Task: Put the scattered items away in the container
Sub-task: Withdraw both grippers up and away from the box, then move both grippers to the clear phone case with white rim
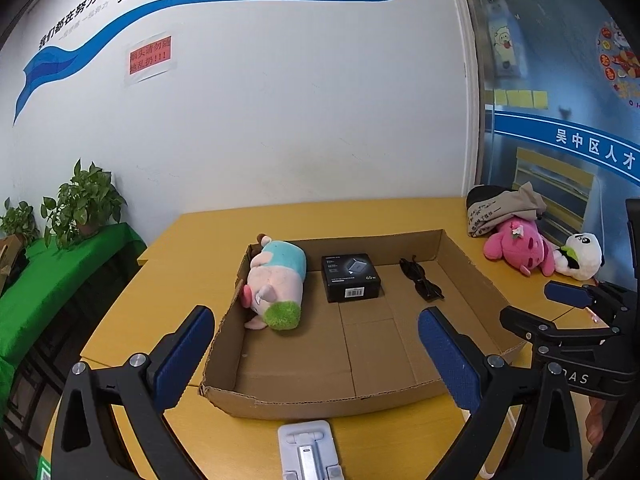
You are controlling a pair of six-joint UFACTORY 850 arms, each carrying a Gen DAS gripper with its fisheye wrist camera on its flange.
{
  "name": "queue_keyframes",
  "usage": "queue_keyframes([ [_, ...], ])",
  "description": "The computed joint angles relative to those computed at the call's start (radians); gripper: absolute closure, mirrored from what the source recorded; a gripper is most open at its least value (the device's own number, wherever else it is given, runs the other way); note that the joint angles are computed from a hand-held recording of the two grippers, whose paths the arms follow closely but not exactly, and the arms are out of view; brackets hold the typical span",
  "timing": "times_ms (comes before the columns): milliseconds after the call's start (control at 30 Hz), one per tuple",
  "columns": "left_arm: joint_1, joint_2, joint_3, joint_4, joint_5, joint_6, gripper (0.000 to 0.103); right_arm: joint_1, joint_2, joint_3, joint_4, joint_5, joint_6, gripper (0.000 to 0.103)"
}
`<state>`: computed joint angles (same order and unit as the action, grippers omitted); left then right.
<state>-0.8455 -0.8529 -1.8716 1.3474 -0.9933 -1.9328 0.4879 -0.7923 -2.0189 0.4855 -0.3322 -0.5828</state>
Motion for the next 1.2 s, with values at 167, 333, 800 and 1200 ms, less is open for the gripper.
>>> queue_keyframes([
  [167, 0.004, -0.003, -0.005, -0.024, 0.005, -0.012, 0.0, -0.009, 0.014, 0.025, 0.04, -0.004, -0.037, 0.028],
  [333, 0.004, -0.005, -0.003, -0.031, 0.014, -0.02, 0.0, -0.014, 0.017, 0.033, 0.048, -0.004, -0.045, 0.028],
  [800, 0.01, -0.022, -0.024, -0.047, 0.057, 0.007, 0.0, -0.017, 0.008, 0.025, 0.033, -0.024, -0.041, 0.028],
  [1200, 0.017, -0.023, -0.022, -0.061, 0.086, 0.018, 0.0, -0.02, 0.005, 0.029, 0.053, -0.033, -0.051, 0.028],
])
